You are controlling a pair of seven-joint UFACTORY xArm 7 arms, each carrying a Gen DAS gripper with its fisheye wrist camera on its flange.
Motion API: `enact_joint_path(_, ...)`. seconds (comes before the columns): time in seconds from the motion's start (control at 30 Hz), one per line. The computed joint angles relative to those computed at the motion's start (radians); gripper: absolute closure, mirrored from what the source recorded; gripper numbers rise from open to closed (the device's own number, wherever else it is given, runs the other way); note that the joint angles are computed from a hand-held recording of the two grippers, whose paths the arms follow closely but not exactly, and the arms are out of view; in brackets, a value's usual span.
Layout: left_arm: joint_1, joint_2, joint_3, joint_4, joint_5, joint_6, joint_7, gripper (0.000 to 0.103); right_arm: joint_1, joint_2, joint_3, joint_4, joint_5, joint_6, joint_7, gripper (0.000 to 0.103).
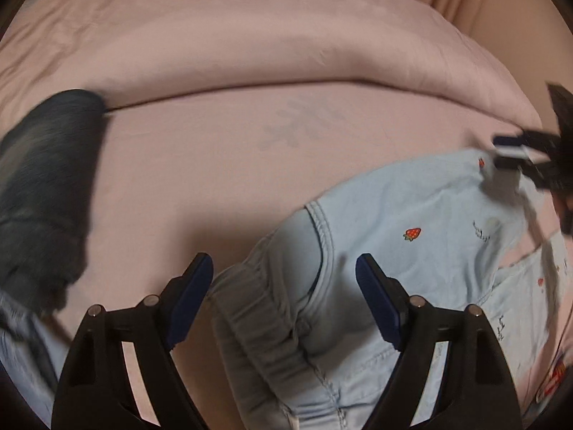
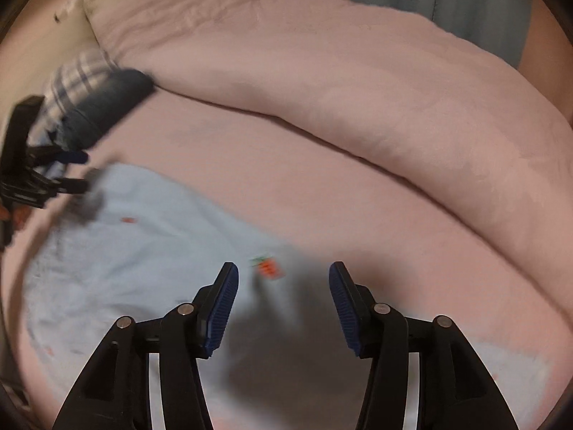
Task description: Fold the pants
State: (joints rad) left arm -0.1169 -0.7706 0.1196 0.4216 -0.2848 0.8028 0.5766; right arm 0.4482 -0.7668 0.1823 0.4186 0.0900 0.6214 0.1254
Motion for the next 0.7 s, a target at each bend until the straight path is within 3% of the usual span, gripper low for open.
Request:
enact_joint_path(0.1, 0.011, 0.107, -0.036, 0.038, 0.065, 0.018, 0.007, 0.034, 0.006, 0.082, -0.068, 0.029, 0.010, 0.047, -0.100, 0.049)
enact_joint_path(0.17, -0.001, 0.146, -0.016, 0.053, 0.046, 0.034, 0.035, 0.038, 0.020, 0.141, -0.098, 0.041, 0.055, 0.075, -0.154, 0.049)
enact_joint_path(0.2, -0.006, 0.148, -0.004, 0.056, 0.027, 0.035, 0.052, 0.047, 0.008, 0.155, -0.075, 0.040, 0.048, 0.066, -0.153, 0.050)
enact_joint_path(0.23, -0.007, 0.149, 0.005, 0.058, 0.008, 0.033, 0.062, 0.056, -0.008, 0.157, -0.041, 0.037, 0.028, 0.044, -0.139, 0.056)
enact_joint_path(0.3, -0.005, 0.125, 0.007, 0.044, -0.016, 0.021, 0.080, 0.065, 0.001, 0.153, -0.008, 0.038, 0.019, 0.006, -0.120, 0.099)
enact_joint_path(0.37, -0.004, 0.061, -0.021, 0.001, 0.002, -0.015, 0.096, 0.075, -0.027, 0.135, 0.067, 0.052, -0.055, 0.008, -0.076, 0.100)
enact_joint_path(0.43, -0.001, 0.022, -0.052, -0.037, 0.014, -0.074, 0.069, 0.076, -0.066, 0.141, 0.130, 0.071, -0.135, 0.002, -0.008, 0.102)
enact_joint_path(0.5, 0.009, 0.011, -0.085, -0.067, 0.034, -0.119, 0.007, 0.069, -0.093, 0.163, 0.170, 0.082, -0.191, -0.011, 0.071, 0.102)
enact_joint_path(0.57, 0.008, 0.003, -0.088, -0.072, 0.074, -0.110, -0.006, 0.063, -0.060, 0.234, 0.156, 0.109, -0.168, 0.052, 0.089, 0.097)
enact_joint_path(0.63, 0.022, -0.018, -0.092, -0.063, 0.116, -0.097, -0.024, 0.039, -0.016, 0.215, 0.121, 0.117, -0.176, 0.071, 0.054, 0.090)
enact_joint_path(0.7, 0.048, -0.039, -0.092, -0.054, 0.153, -0.124, -0.048, 0.033, 0.036, 0.176, 0.040, 0.116, -0.106, 0.085, -0.009, 0.051)
